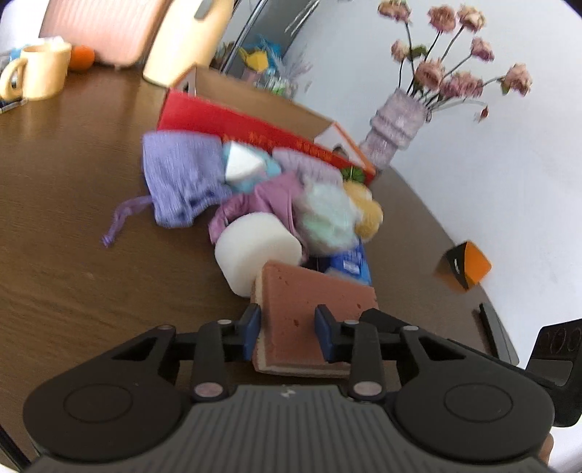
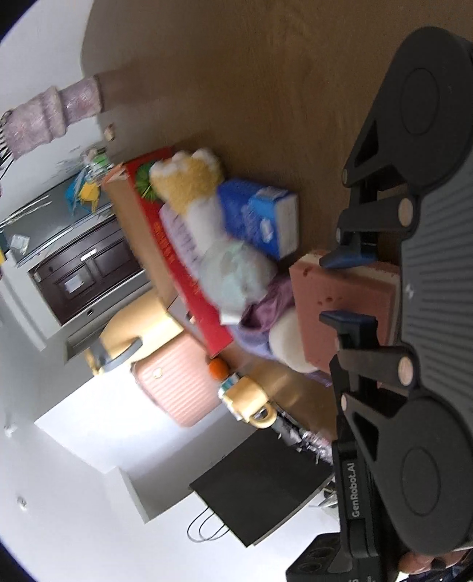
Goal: Organize soft objects
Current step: 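Carry the pink sponge into the cardboard box and open the left gripper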
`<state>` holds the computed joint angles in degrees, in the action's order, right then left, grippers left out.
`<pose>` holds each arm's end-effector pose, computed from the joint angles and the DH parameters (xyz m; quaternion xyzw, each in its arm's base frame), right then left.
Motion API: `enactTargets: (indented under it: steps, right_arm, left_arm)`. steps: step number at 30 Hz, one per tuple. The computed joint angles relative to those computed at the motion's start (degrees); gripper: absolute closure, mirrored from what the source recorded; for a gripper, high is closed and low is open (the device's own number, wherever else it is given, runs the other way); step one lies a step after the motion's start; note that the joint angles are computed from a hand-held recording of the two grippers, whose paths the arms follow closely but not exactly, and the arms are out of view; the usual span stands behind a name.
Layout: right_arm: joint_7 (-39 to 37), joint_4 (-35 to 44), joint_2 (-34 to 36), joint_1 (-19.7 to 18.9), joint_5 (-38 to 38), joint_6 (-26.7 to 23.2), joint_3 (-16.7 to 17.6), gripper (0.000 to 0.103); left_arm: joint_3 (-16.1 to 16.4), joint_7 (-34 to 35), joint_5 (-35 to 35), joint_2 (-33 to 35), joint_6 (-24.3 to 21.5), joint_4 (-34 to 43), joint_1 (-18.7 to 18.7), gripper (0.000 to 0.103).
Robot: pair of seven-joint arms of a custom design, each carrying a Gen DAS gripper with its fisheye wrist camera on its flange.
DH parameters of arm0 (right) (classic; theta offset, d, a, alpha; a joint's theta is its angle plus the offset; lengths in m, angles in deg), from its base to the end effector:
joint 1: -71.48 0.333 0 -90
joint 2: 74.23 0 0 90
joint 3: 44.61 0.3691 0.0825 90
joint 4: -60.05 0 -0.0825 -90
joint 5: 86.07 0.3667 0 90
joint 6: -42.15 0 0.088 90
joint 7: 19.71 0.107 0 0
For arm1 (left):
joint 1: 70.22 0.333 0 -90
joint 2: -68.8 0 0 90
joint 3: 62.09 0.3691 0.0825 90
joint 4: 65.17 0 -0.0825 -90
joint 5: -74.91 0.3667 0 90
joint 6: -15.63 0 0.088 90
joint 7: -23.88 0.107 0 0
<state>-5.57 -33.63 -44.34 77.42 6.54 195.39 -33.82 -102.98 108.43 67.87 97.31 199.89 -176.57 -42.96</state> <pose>0.7022 0.1538 0.4043 -0.6495 0.5400 -0.0186 0.5350 0.6745 -0.0710 0.4392 -0.6934 0.5681 -0.4272 0.1183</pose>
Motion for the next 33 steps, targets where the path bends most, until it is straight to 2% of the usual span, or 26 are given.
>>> enactTargets:
  steps: [2,7,10,14,17,27,30,33]
  right_arm:
    - [-1.03,0.86,0.31,0.39,0.33,0.38,0.17,0.079]
    - [2.35,2.26,1.28,1.12,-2.8,1.93,0.62,0.079]
    - [2.12,1.57,0.49,0.97,-2.56,2.77,1.43,0.079]
    - [-2.11,0.79,-1.07,1.47,0.56,3.8,1.51,0.079]
    - [-2.88,0.44,-1.71,2.4,1.14,4.39,0.86,0.079]
    - [-3.12,-0.92,-2.73,4.06,1.47,5.39,0.12,0.079]
    - [-5.47,-0.08,-2.94,4.41,4.12,6.14,-0.01,0.079]
    - [-4.7,5.15,-1.07,5.39,1.73,6.55,-0.81,0.079]
  left_arm:
    - [-1.3,0.68,0.98,0.11,2.46,-0.84,1.6,0.07]
    - [-1.52,-1.03,3.57,0.86,1.96,-0.29,2.78,0.07]
    - [-3.5,-1.38,4.24,1.25,1.52,-0.63,4.93,0.07]
    - [-6.67,-1.85,6.98,0.91,4.91,-2.73,8.42,0.07]
    - [-8.51,-3.59,9.54,1.11,5.76,-3.59,10.64,0.071]
    - [-9.75,-10.23,16.89,0.95,7.19,-6.12,14.12,0.07]
    - [-10.06,-11.99,19.35,0.96,7.41,-5.81,14.74,0.07]
    - [-7.63,-12.88,21.59,0.46,7.65,-2.73,12.44,0.07]
